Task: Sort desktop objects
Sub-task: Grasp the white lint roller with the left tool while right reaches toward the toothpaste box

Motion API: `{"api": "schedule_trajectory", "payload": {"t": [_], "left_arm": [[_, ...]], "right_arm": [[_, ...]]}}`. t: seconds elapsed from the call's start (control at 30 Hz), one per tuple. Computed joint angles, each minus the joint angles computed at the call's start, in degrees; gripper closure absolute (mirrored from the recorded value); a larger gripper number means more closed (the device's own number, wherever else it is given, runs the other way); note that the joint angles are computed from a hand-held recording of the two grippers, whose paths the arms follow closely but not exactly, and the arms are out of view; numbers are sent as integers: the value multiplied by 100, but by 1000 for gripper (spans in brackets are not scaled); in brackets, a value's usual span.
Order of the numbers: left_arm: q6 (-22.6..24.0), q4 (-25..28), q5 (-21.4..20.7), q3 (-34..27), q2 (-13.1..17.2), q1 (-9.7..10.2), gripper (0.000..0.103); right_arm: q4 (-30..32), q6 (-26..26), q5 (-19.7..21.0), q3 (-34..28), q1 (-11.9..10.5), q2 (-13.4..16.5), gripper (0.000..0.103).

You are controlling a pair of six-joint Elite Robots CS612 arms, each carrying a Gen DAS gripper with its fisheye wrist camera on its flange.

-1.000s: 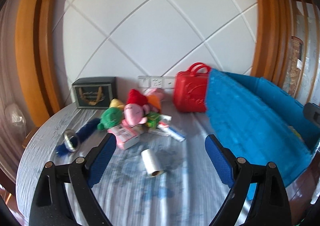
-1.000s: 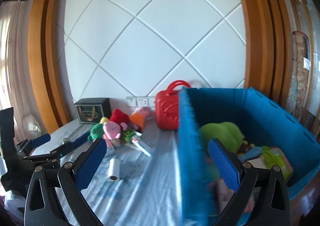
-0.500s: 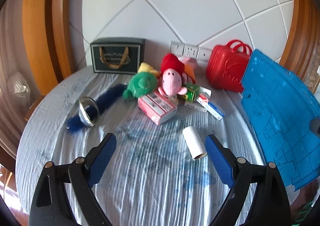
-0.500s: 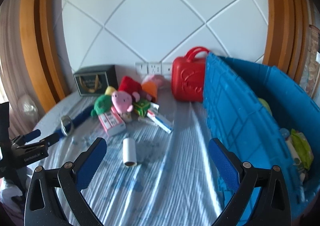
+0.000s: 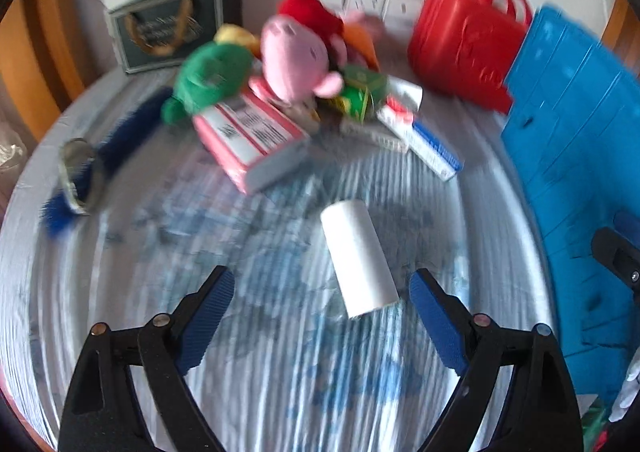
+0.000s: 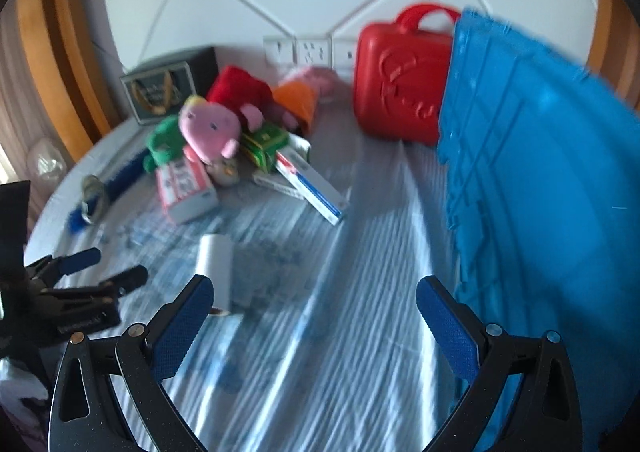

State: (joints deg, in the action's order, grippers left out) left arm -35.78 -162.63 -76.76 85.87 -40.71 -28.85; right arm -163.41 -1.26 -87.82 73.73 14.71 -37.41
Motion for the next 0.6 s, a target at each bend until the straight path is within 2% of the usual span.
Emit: {"api": "schedule_trajectory", "payload": {"t": [0.07, 0.13, 0.23, 0.27, 0.33, 0.4, 0.47, 0.6], "left_arm": [[57, 289, -100, -325, 217, 14, 16], [94, 495, -283, -595, 398, 40, 21], [217, 861, -553, -951, 650, 77, 34], [250, 972, -591, -1025, 704, 87, 43], [258, 866, -846, -1064, 777, 144, 47], [258, 874, -820, -1107, 819, 163, 55], [309, 992, -551, -1208, 884, 168, 55], [240, 1025, -604, -1401, 1027, 287, 58]], "right_arm": [[277, 6, 18, -253, -30, 185, 0], [603, 43, 49, -518, -55, 375, 0], [1034, 82, 83, -888, -80, 648, 0], [1098, 92, 95, -944, -84, 691, 0], [1261, 129, 113, -1128, -92, 827, 0], [1414, 166, 114, -1342, -90, 975, 0], [1520, 175, 93, -1529, -81, 1088, 0], [1749, 282, -18, -2134, -54, 1447, 0]]}}
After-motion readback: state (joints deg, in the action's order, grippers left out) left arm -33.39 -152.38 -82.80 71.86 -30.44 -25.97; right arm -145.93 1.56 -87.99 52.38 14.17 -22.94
